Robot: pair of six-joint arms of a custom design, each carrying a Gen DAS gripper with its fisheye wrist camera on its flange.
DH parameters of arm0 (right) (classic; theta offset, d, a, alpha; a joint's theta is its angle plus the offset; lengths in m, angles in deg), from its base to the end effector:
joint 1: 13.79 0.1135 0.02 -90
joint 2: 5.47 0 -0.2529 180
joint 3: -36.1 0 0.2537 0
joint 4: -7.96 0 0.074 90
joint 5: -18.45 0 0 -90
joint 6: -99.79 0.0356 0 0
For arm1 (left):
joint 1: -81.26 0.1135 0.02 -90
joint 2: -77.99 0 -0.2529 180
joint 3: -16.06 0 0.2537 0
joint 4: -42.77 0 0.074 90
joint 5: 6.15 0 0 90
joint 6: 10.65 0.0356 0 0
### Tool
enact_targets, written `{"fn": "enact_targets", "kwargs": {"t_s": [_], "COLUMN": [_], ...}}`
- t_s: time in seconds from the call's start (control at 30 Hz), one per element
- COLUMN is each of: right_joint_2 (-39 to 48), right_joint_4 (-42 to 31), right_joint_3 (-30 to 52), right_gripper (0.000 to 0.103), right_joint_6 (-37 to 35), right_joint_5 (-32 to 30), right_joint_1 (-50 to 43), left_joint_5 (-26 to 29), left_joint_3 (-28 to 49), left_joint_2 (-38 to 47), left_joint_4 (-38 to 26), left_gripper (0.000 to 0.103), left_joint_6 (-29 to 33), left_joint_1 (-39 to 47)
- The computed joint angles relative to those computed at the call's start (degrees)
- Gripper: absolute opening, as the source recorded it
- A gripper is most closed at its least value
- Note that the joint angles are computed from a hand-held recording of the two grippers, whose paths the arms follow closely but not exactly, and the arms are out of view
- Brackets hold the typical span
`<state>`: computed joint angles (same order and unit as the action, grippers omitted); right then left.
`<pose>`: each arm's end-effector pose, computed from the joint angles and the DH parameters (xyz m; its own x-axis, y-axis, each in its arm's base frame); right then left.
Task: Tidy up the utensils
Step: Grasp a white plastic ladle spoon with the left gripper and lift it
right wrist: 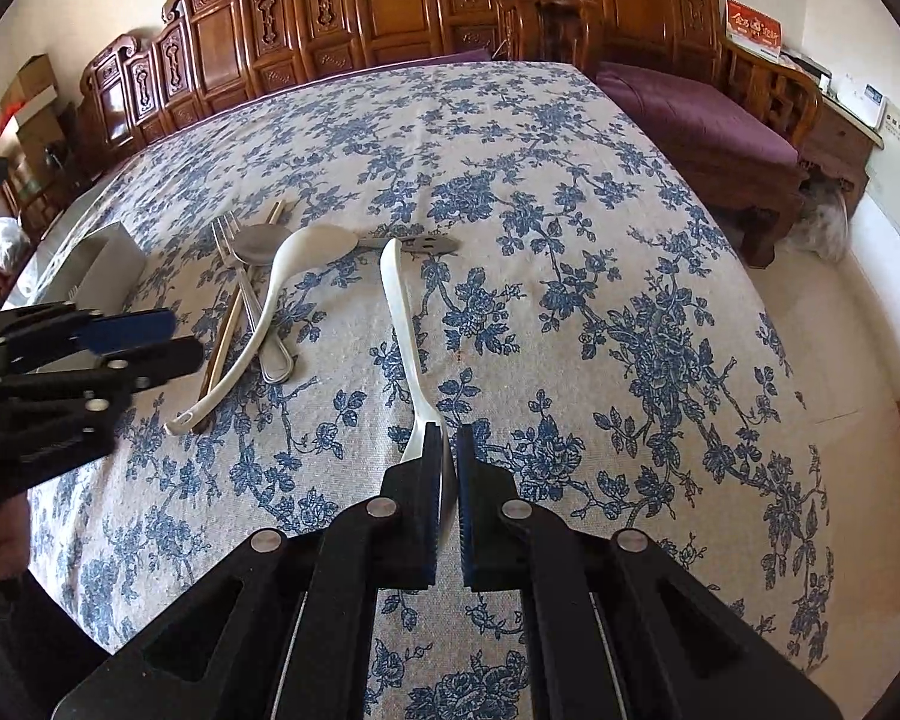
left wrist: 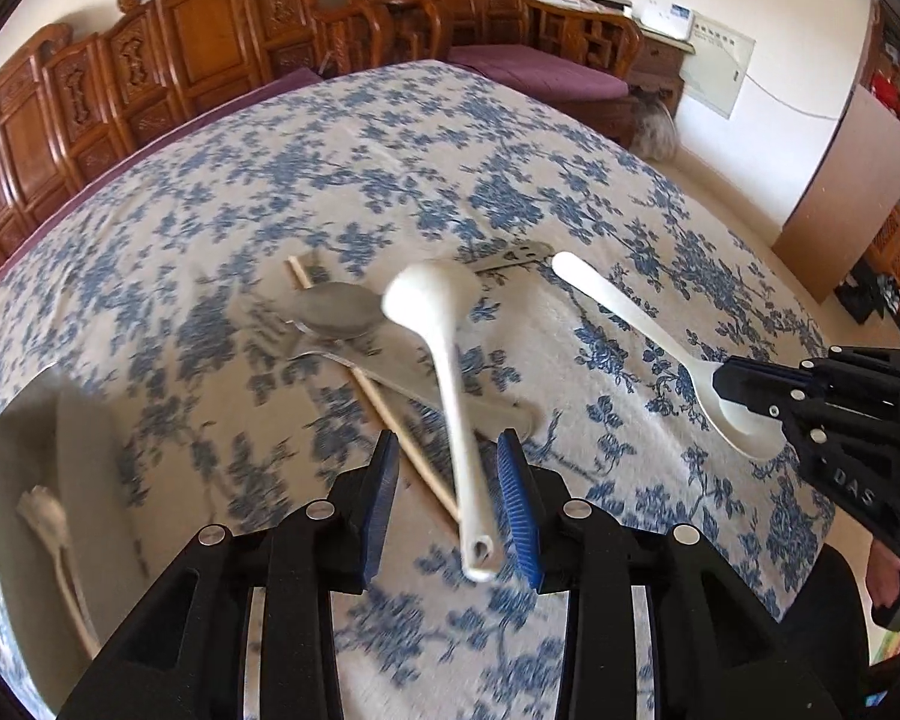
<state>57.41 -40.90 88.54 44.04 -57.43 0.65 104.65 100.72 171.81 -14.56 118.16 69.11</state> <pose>0.2052 0.0439 0.1993 -0.7565 0.3688 -0.5401 0.3684 0.9226 0.1139 0.3201 -0.0818 0.2271 -0.4884 0.7045 -0.5149 0.8231 0.5679 -0.0037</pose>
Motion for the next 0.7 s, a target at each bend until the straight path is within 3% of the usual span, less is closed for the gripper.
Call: {"fn": "enact_targets", "kwargs": {"t_s": [0.27, 0.7], "right_joint_2": [0.19, -1.11], "right_joint_4": [1.08, 0.33], "right_joint_3": [-0.26, 0.31], "right_gripper": [0.006, 0.006], "right_joint_6": [-0.08, -0.35], "right_joint_5": [-1.69, -1.43], "right_joint_1": [-0.35, -0.08], "left_joint_5": [-3.88, -6.99], "left_joint_3": [0.39, -0.24], "left_joint_2": [4.01, 4.24], "left_joint_4": [1.28, 2.84], "left_gripper": [0.015, 0.009], "left_joint_6": [-0.79, -2.59], "left_joint_1": [-3.33, -4.88]}}
